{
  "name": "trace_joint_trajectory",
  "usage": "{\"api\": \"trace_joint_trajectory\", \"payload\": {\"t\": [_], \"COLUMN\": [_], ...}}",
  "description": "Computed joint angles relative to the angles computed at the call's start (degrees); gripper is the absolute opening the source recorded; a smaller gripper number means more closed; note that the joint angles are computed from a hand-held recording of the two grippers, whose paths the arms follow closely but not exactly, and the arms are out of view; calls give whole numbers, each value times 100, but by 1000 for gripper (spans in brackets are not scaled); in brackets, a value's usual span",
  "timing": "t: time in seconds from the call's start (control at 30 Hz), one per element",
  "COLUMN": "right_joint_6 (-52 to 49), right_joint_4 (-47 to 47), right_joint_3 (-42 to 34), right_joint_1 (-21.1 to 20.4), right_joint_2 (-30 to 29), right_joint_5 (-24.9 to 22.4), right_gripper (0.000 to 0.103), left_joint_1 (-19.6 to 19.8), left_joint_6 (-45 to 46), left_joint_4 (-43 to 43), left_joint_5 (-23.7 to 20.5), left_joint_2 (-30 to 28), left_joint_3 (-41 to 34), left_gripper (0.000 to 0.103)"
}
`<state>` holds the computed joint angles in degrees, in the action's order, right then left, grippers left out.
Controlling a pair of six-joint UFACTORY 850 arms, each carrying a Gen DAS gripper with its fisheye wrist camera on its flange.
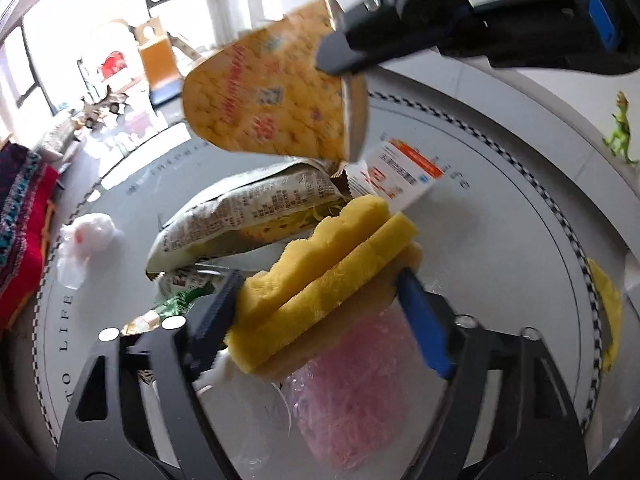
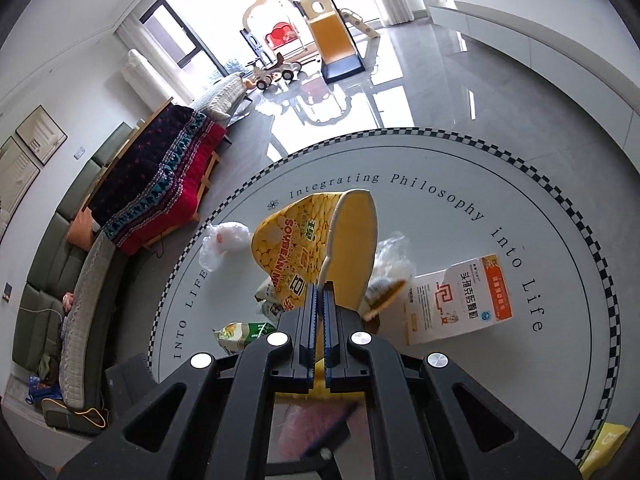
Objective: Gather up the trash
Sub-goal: 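Grasp the yellow snack cup with the right tool while the left tool grasps the yellow sponges, then carry snack cup and sponges to the bin and release both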
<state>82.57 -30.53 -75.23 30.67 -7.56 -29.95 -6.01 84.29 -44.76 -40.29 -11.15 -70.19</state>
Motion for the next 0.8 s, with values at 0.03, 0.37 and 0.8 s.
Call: {"api": "trace_joint_trajectory", "payload": {"t": [0.03, 0.37, 0.8], "right_joint_6": [29, 558, 752], "right_joint_4": [-10, -542, -877], "right_joint_3": [3, -171, -979], "right_joint_1": [15, 456, 1454], "right_joint_2": [4, 88, -372], "right_joint_5": [-5, -350, -852], "right_gripper": [4, 4, 4], "left_joint_1": [17, 441, 1923], "left_joint_6": [65, -22, 795], "left_joint_4": [-103, -150, -864], "left_joint_5": [60, -136, -608], "left_joint_2": [58, 691, 1644], "left_joint_3": [60, 332, 958], "left_gripper": [65, 39, 37]}}
